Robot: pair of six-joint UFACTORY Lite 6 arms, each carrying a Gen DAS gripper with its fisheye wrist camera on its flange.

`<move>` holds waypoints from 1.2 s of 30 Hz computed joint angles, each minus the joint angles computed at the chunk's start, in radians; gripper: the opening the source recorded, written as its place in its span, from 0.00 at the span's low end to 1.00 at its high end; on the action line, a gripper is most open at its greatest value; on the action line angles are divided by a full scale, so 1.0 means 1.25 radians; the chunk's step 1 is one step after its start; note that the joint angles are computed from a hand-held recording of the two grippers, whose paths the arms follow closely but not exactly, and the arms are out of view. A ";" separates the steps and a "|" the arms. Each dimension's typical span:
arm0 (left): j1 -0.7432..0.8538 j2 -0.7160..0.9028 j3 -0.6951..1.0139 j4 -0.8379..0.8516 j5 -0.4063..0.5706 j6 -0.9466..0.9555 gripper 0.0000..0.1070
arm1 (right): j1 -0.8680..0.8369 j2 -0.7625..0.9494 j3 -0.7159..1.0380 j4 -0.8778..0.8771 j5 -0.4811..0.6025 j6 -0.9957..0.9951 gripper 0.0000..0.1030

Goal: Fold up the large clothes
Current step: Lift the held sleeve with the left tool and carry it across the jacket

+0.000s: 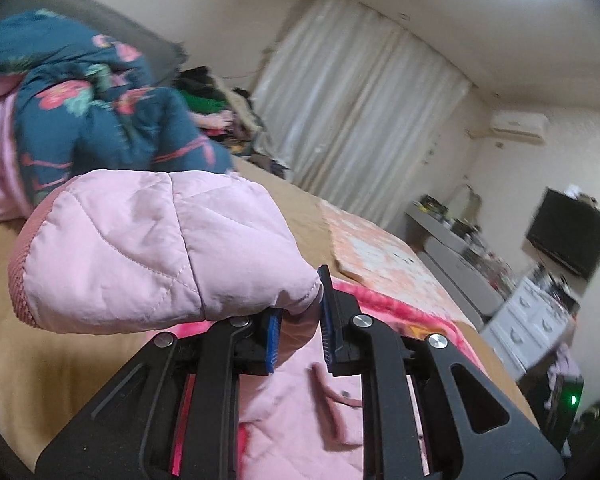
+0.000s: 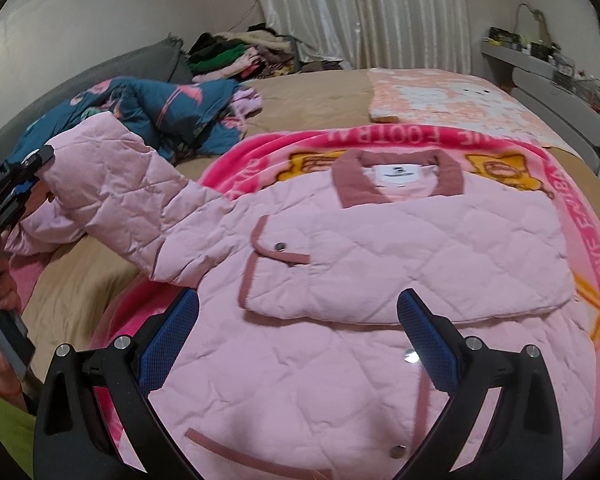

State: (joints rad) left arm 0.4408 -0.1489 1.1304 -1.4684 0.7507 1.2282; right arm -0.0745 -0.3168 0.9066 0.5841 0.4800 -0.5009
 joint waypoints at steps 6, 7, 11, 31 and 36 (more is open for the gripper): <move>-0.148 -0.062 -0.072 -0.034 -0.069 0.077 0.09 | -0.137 -0.036 -0.018 0.087 0.056 -0.124 0.96; -0.176 -0.063 -0.078 -0.034 -0.085 0.086 0.09 | -0.161 -0.034 -0.020 0.105 0.065 -0.148 0.96; -0.267 -0.064 -0.104 -0.050 -0.123 0.134 0.09 | -0.256 -0.015 -0.024 0.173 0.097 -0.231 0.96; -0.736 0.103 -0.190 -0.266 -0.378 0.559 0.09 | -0.685 0.138 0.001 0.348 0.233 -0.534 0.96; -0.796 0.177 -0.171 -0.225 -0.421 0.559 0.11 | -0.733 0.185 0.013 0.364 0.236 -0.567 0.96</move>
State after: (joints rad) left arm -0.5546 0.0729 0.9164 -1.7498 0.2250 1.9268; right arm -0.9903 -0.0858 0.9226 1.0394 0.7754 -1.2094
